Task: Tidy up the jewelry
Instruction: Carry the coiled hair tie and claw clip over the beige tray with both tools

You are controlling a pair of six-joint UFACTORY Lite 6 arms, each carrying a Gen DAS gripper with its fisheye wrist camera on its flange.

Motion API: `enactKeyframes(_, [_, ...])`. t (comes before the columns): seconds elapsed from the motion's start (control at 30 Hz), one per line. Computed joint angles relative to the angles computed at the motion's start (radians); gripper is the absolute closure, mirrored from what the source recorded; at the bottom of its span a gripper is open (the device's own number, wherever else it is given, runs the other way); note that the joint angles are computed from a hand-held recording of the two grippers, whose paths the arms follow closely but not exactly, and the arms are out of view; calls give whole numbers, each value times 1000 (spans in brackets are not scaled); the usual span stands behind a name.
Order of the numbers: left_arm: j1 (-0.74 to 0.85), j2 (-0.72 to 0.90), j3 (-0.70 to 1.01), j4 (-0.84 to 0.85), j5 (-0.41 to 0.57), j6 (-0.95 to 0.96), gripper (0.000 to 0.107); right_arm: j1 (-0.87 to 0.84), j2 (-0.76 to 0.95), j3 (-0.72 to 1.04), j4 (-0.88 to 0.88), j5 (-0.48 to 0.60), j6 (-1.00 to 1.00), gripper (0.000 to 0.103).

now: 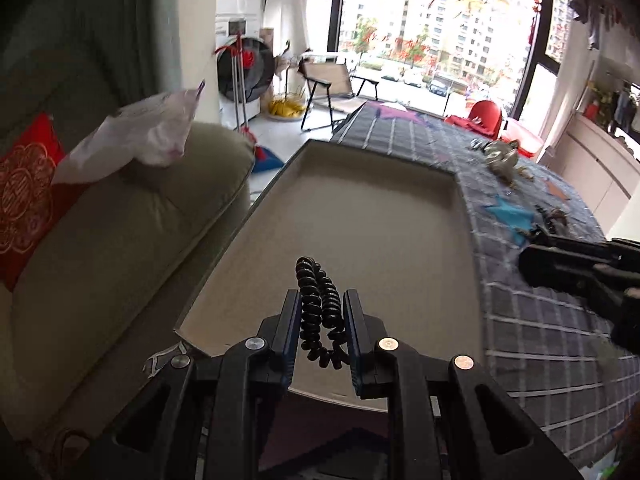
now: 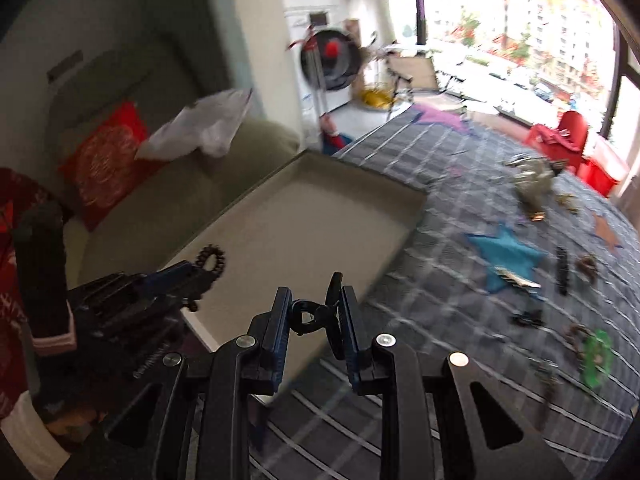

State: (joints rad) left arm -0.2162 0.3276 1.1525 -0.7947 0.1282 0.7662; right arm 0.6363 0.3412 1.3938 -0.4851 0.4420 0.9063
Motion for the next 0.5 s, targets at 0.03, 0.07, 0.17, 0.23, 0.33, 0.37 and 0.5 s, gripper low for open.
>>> enactKeyframes(0.03, [4, 14, 7, 27, -3, -26, 84, -4, 46, 39, 38, -1, -37, 77])
enactKeyframes(0.07, [3, 39, 24, 95, -11, -92, 84, -10, 88, 73, 72, -4, -70, 77])
enactKeyframes(0.17, [1, 84, 53, 218, -30, -201, 84, -37, 220, 188, 219, 1, -203, 77])
enactKeyframes(0.23, [4, 112, 76, 297, -27, -277, 83, -56, 288, 250, 304, 12, -272, 77])
enactKeyframes(0.33, [14, 161, 125, 320, -1, -301, 83, -84, 370, 322, 394, 31, -351, 77])
enactKeyframes(0.37, [12, 172, 136, 371, 1, -351, 83, -89, 384, 335, 403, 39, -361, 77])
enactKeyframes(0.5, [11, 208, 164, 464, 18, -429, 83, -104, 441, 376, 446, 61, -397, 77])
